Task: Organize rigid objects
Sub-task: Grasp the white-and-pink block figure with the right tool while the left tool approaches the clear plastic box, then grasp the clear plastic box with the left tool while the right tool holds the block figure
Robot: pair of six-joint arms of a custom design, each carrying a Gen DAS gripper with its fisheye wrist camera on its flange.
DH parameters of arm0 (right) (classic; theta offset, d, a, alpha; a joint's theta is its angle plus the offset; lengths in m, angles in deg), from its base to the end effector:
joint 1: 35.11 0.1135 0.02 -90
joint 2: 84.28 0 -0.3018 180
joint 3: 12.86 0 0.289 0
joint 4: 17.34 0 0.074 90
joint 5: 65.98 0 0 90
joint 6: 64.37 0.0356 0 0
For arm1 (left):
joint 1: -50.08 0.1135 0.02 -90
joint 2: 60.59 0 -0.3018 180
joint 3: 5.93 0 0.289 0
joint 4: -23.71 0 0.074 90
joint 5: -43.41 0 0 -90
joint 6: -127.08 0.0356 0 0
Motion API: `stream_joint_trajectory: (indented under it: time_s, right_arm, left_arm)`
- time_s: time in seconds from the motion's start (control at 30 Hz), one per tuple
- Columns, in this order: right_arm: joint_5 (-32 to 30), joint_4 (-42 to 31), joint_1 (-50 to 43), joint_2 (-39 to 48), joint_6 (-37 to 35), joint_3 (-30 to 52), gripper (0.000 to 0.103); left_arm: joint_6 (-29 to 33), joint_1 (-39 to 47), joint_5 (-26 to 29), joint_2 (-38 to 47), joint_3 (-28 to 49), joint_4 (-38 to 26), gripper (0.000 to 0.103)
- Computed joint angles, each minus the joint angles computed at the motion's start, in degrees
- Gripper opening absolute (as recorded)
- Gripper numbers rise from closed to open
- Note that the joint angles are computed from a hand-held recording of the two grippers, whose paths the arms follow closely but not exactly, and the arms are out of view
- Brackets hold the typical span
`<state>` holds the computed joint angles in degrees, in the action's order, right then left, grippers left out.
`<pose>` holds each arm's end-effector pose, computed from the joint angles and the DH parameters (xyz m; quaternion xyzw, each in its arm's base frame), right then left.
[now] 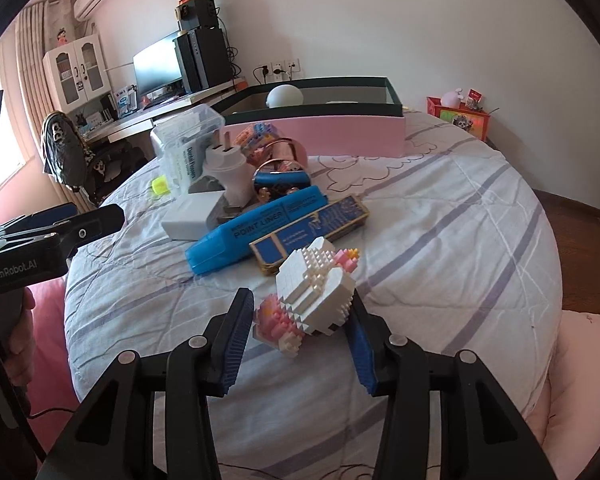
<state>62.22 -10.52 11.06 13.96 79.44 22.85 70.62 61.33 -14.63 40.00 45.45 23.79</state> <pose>0.1918 0.1680 0.0715 0.1564 0.8945 0.0123 0.4186 0.3297 0.0464 0.1126 0.2684 0.8653 -0.1106 0.4086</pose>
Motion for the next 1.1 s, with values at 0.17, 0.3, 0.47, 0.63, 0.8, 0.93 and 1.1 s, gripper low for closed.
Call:
stream_joint_trajectory:
  time_s: [0.17,0.3,0.47,0.63,0.8,0.93,1.1]
  right_arm:
    - [-2.32,4.01,-6.5,-2.49,-4.6,-2.95,0.045]
    - [-6.0,7.21,-12.0,-4.14,-9.74,-4.02,0.033]
    - [-10.87,10.78,-16.73,-2.39,-14.79,-3.16,0.031]
    - [-13.88,13.28,-19.18,-1.98,-16.64,-3.41,0.031]
    - [-15.17,14.54,-20.04,-2.12,-17.47,-3.28,0.03]
    - [-15.0,12.7,-19.89,-2.63,-18.7,-1.61,0.03]
    - [-14.28,10.17,-20.32,-4.79,-20.75,-0.01,0.03]
  left_arm:
    - [-2.77,-5.77,-4.2,1.85,1.99,2.99,0.103]
    - [-4.43,-8.53,-5.76,3.98,4.65,3.83,0.103]
    - [-4.91,-9.94,-4.53,7.26,8.21,3.32,0.092]
    - [-3.22,-9.12,-1.2,7.75,9.67,1.47,0.035]
    - [-2.81,-7.13,0.66,8.61,10.91,-0.18,0.032]
    - [-3.22,-6.45,1.67,8.12,10.77,-0.07,0.032]
    - [-4.2,-5.36,3.69,6.51,10.97,-0.57,0.032]
